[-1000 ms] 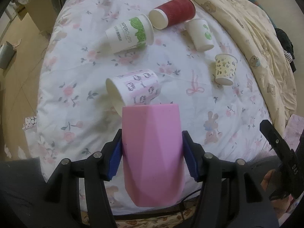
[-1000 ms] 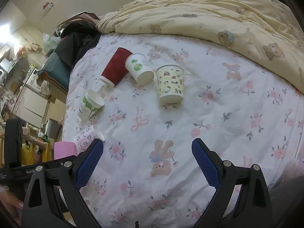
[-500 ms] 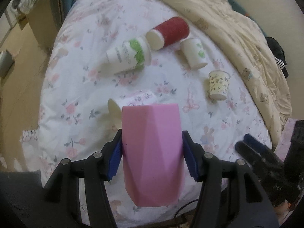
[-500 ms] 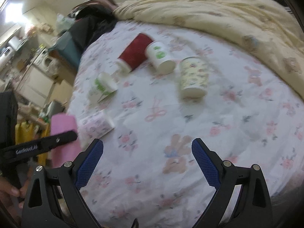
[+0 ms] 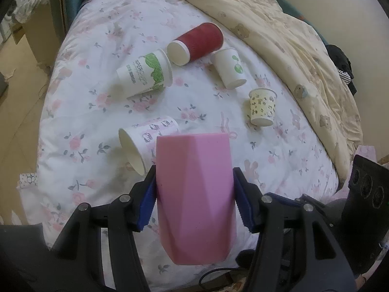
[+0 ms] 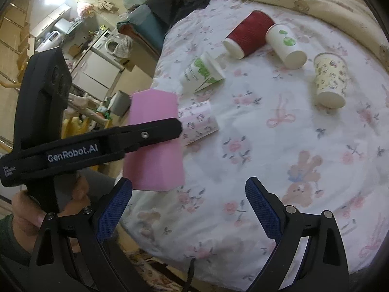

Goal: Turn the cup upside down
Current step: 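Rotate the pink cup in the left tool until its opening faces down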

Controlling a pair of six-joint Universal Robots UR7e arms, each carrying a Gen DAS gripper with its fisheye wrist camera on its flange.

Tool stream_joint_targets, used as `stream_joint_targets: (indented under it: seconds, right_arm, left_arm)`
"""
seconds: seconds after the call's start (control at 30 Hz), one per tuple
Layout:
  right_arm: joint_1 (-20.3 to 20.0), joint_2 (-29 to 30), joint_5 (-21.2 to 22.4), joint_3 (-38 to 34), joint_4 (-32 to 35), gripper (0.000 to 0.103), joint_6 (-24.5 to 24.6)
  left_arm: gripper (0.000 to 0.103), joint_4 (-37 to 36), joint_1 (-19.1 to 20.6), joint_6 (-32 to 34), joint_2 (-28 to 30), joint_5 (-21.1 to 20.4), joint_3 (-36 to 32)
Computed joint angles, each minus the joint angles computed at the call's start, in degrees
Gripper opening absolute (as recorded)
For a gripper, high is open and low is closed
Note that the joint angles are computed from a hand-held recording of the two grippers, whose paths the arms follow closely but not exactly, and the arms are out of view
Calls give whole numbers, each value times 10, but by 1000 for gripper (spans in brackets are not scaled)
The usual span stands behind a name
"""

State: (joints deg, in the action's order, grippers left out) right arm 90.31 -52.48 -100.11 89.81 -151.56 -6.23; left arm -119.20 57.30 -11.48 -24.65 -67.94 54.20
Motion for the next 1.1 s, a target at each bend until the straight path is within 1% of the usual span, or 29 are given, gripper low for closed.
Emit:
stream_joint_targets:
  seconds: [0.07, 0.23, 0.5, 0.67, 0.83, 0.87, 0.93, 1.0, 1.03, 1.1]
  right_arm:
    - [-2, 2, 6, -3, 4, 97, 5]
    - [-17, 6, 34, -15, 37, 97, 37]
    - [-15, 9, -17, -19, 49, 97, 55]
    - [-12, 13, -56, -21, 41, 97, 60]
    - [-14, 10, -62, -20, 37, 97, 65]
    - [-13, 9, -65, -19, 35, 97, 65]
    - [-13, -1, -72, -7, 6, 97, 71]
    - [-15, -16, -79, 13, -45, 97, 88]
    - [-14, -22, -89, 21, -72, 97, 92]
    - [-9, -35, -125, 42, -140, 97, 93]
  left_arm:
    - [54, 6, 0, -1, 0, -13, -1]
    - [54, 8, -2, 4, 0, -16, 0]
    - [54, 2, -2, 10, -2, -19, 4]
    - [53, 9, 0, 7, -3, -34, -1]
    - [53, 6, -4, 17, -6, -29, 3]
    - [53, 7, -5, 16, -6, -23, 1]
    - [53, 9, -7, 16, -4, -5, -4]
    - [53, 16, -8, 15, 1, 11, -15]
    - [53, 22, -9, 13, 6, 19, -23]
    - [53, 49, -12, 11, 22, 34, -51]
